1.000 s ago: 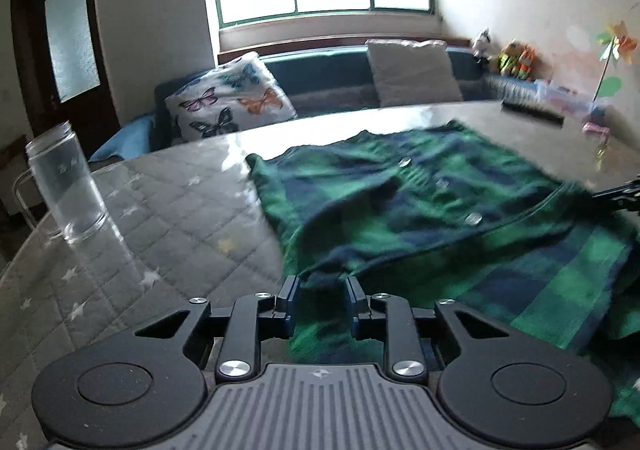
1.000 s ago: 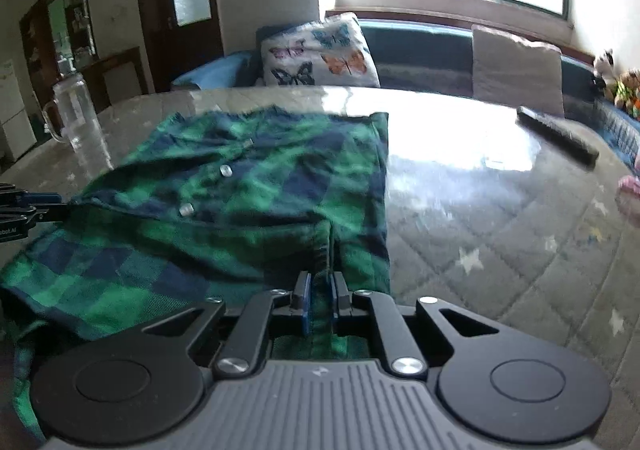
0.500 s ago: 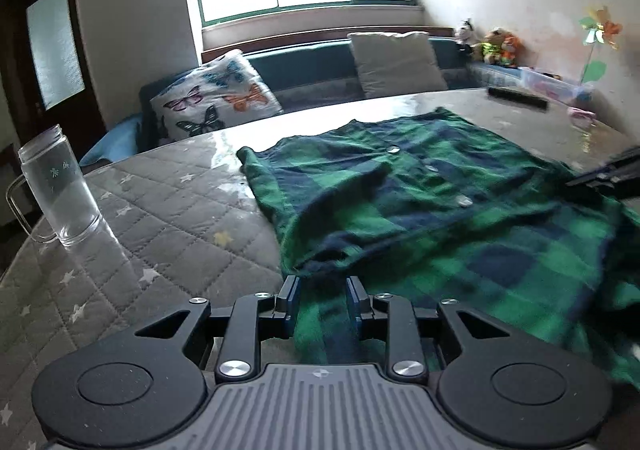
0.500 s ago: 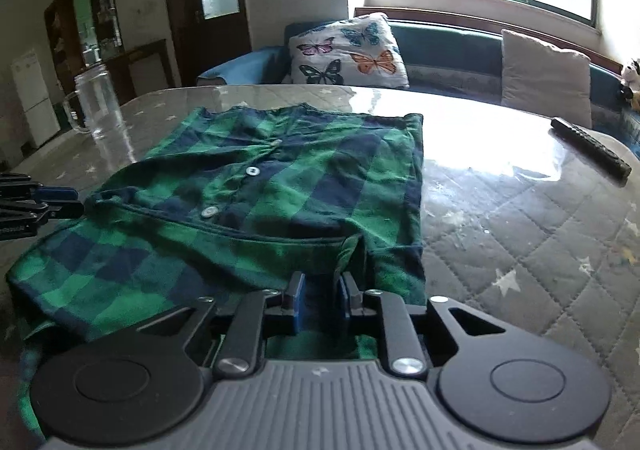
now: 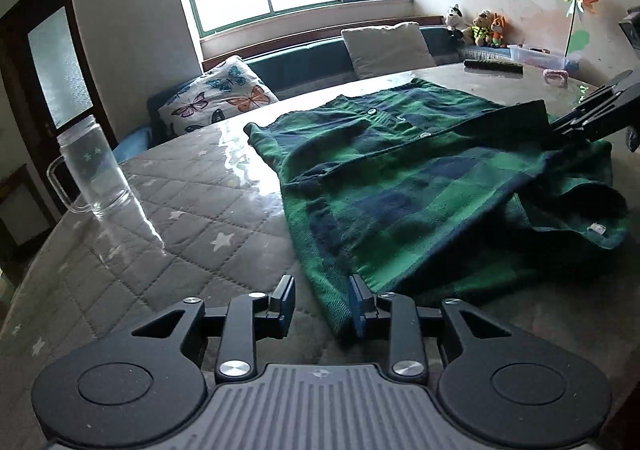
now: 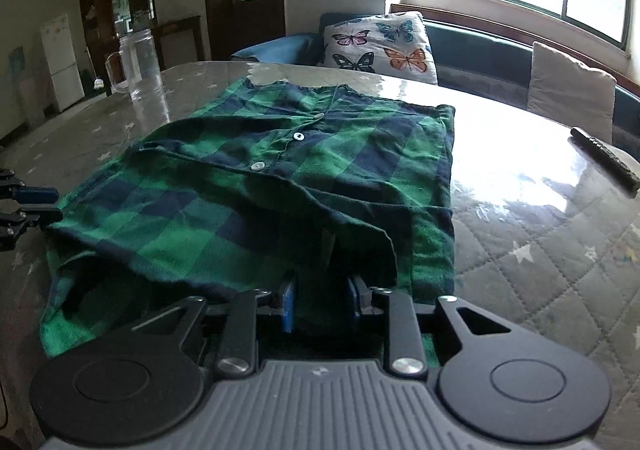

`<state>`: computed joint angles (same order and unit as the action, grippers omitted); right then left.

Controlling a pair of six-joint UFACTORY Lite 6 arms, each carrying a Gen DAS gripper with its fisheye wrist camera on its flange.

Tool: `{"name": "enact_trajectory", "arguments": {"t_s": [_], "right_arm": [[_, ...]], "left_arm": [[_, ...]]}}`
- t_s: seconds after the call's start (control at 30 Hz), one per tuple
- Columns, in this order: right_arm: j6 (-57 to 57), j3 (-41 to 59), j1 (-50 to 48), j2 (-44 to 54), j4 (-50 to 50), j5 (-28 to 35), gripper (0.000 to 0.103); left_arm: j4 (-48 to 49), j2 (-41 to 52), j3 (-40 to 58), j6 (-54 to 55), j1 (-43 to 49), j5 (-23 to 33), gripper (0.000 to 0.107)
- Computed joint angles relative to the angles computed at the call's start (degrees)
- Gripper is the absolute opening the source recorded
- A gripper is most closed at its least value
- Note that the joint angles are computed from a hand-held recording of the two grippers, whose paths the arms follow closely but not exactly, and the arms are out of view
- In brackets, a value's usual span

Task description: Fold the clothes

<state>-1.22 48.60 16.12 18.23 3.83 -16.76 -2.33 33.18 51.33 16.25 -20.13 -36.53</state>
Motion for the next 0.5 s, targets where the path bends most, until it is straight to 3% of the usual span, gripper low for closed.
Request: {"name": "enact_trajectory", "arguments": {"t_s": [0.27,0.37,0.5], "right_arm": [[-7.8,0.1,0.5,-2.3,10.1,-2.6,0.027],[-4.5,3.7,1.0,0.5,6.2,-2.3,0.027],[-10.8,10.2,1.6,6.1,13.3,-3.0,0.027]], "left_arm": [[-2.7,-2.7,-0.2,1.2,0.3,-1.0,0.040],[-0.4,-1.8,2.8,-2.3,0.5,0.1,0.040],[1.2,0.8,7.4,-3.5,-0.8,1.9,0.041]]}}
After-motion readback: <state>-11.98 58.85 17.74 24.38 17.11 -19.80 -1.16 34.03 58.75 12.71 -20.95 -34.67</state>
